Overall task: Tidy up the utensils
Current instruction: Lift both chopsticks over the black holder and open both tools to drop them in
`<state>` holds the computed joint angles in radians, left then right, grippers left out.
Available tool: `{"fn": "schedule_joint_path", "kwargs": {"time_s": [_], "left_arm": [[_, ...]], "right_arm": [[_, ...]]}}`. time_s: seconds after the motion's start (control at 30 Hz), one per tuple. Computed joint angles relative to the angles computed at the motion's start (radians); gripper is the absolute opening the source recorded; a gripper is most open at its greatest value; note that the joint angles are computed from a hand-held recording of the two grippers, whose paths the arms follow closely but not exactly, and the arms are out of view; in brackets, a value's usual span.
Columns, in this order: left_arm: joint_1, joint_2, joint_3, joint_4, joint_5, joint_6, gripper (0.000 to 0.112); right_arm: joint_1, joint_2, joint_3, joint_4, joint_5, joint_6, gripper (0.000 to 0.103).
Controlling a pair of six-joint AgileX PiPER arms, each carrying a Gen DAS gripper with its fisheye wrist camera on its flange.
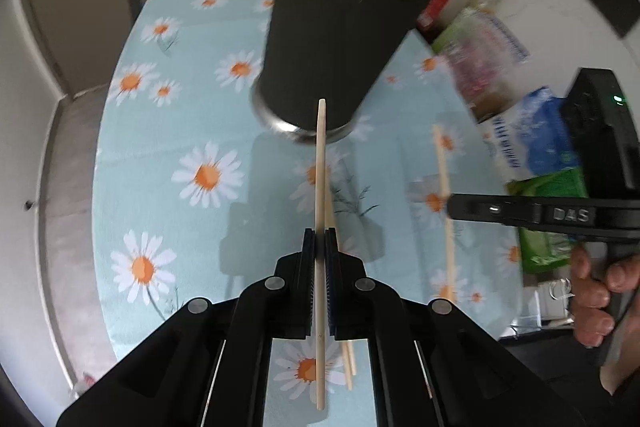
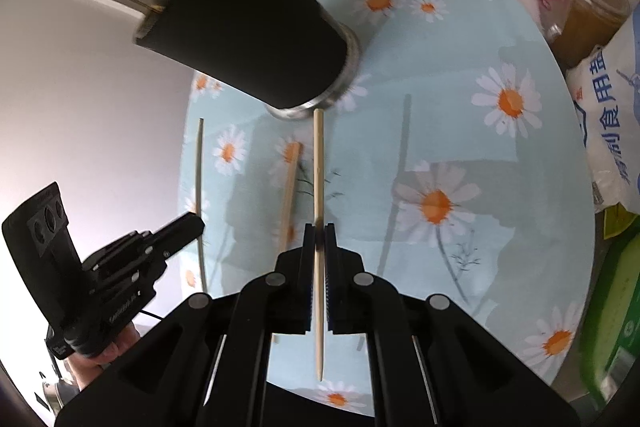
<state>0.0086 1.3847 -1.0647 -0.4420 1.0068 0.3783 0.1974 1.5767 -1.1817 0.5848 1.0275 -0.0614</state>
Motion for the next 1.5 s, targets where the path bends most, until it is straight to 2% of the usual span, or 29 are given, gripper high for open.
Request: {"fn": "schedule_joint_path", "kwargs": {"time_s": [0.17,0.37,0.57,0.7,0.97,1.13,1.3,1.5], "left_arm": [[0.065,-0.008,-0.008,-0.130,0.039,0.182,0.004],[0.168,-0.002,-0.049,-0.282,0.121,0.370,0.004],[0.244,0.026,-0.128,-0.389,0.178,0.467,0.004],[0.272,0.060,-0.202,-0.463,0.207,0.500,0.004],[0.269,0.134,-0.338,-0.594,0.164,0.525,0.004],[0.253,0.205,-0.443,-0.643,0.131,0.504,0.004],[0.230,0.260,-0.523,-0.705,0.052,0.530,0.004],[0.183,0.335,-0.584,-0.772,-0.050,0.583,0.004]], "right_arm": [[0.043,-0.051,0.011,-0.003,-0.077,0.043,0.005],[0.113,-0.088,0.003,-0.031,-0.162,0.132,0.005],[0.179,-0.101,-0.046,-0.105,-0.239,0.214,0.005],[0.203,-0.098,-0.128,-0.190,-0.243,0.291,0.005],[0.171,-0.041,-0.310,-0.226,-0.263,0.277,0.005],[0.120,0.016,-0.424,-0.188,-0.264,0.228,0.005],[0.093,0.081,-0.533,-0.167,-0.285,0.193,0.005],[0.099,0.144,-0.605,-0.226,-0.342,0.177,0.005]]}}
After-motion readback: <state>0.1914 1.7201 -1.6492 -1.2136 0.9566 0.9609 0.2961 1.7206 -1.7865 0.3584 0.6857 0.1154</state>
